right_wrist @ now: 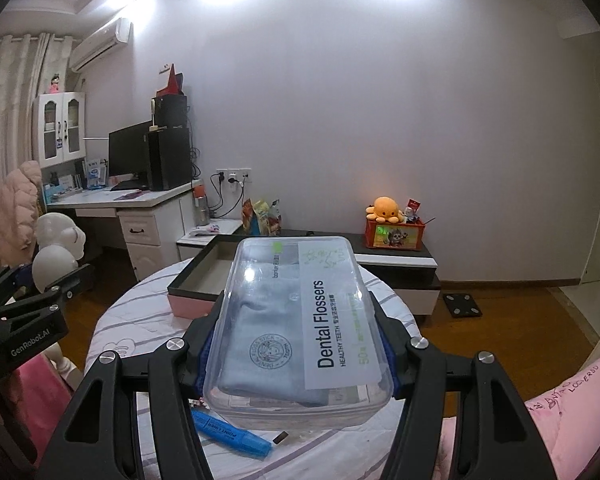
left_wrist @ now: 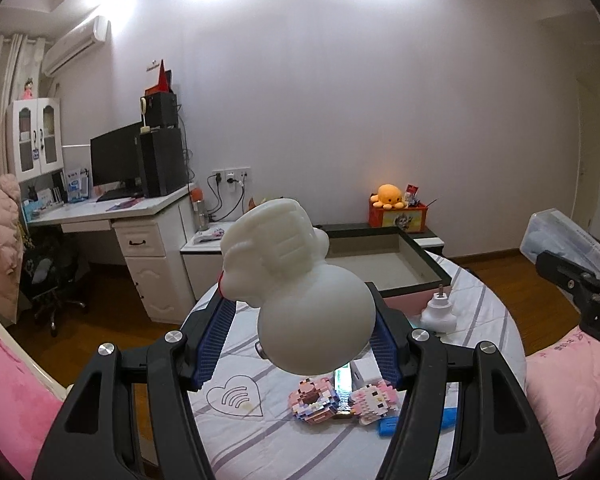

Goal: Organize rigid objects
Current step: 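Carry the figurine and flosser case into the pink box and release both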

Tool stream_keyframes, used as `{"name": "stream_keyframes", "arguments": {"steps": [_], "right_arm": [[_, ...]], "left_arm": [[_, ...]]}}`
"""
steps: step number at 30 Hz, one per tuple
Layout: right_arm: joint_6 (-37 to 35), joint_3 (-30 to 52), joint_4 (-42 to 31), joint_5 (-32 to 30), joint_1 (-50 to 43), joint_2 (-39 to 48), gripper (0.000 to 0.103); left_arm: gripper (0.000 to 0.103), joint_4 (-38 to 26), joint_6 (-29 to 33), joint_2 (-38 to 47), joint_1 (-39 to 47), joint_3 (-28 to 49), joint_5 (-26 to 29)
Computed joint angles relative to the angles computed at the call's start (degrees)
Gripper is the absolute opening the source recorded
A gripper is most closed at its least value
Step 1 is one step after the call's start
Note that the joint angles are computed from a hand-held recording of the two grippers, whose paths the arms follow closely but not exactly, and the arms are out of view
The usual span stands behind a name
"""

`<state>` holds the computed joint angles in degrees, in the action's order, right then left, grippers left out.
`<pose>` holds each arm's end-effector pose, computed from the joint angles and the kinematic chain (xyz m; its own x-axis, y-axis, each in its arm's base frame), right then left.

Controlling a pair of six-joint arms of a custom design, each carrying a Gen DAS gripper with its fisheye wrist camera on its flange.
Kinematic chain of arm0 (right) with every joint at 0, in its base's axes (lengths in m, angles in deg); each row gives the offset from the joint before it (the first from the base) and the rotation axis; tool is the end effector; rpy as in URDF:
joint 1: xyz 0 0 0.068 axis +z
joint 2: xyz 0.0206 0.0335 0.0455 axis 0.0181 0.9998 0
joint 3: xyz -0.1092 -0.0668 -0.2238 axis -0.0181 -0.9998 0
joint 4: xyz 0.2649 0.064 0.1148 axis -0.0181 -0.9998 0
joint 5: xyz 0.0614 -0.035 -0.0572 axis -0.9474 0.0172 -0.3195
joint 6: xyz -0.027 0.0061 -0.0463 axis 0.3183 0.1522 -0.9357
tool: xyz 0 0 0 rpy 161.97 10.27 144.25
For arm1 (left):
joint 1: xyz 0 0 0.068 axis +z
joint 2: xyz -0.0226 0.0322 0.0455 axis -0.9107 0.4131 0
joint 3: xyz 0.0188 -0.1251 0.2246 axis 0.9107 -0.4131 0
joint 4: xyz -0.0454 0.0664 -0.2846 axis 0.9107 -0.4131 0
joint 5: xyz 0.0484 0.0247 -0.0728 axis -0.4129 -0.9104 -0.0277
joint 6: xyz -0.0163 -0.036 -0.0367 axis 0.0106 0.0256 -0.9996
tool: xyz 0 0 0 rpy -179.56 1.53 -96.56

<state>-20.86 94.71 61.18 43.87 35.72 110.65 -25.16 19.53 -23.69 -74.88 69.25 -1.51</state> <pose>0.1978 0.1121 0.2860 -0.3627 -0.0143 -0.9318 0.0409 0.9987 -0.0312 0.2144 -0.0341 0.2941 -0.3435 0.0861 -0.9352 0.1463 0.9885 0.0373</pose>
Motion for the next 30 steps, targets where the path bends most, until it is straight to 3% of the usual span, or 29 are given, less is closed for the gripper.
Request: {"name": "stream_keyframes", "arguments": {"steps": [9, 17, 24, 30], "right_arm": [[-0.5, -1.4, 1.0, -4.7, -4.4, -1.3, 0.063], [-2.4, 1.7, 5.5, -9.6, -9.7, 5.9, 0.063], [-7.8, 11.1, 12.8, -17.2, -17.8, 22.2, 0.063], [-9.4, 24.0, 13.4, -26.9, -24.6, 39.9, 0.063]], "left_arm": [[0.064, 0.5, 0.2, 2.0, -0.7, 0.7, 0.2], [0.064, 6.6, 0.6, 14.5, -1.7, 6.2, -0.9], [0.064, 9.7, 0.9, 35.7, -1.0, 21.4, -0.1], [0.064, 4.9, 0.2, 55.7, -1.3, 40.1, 0.8]]}}
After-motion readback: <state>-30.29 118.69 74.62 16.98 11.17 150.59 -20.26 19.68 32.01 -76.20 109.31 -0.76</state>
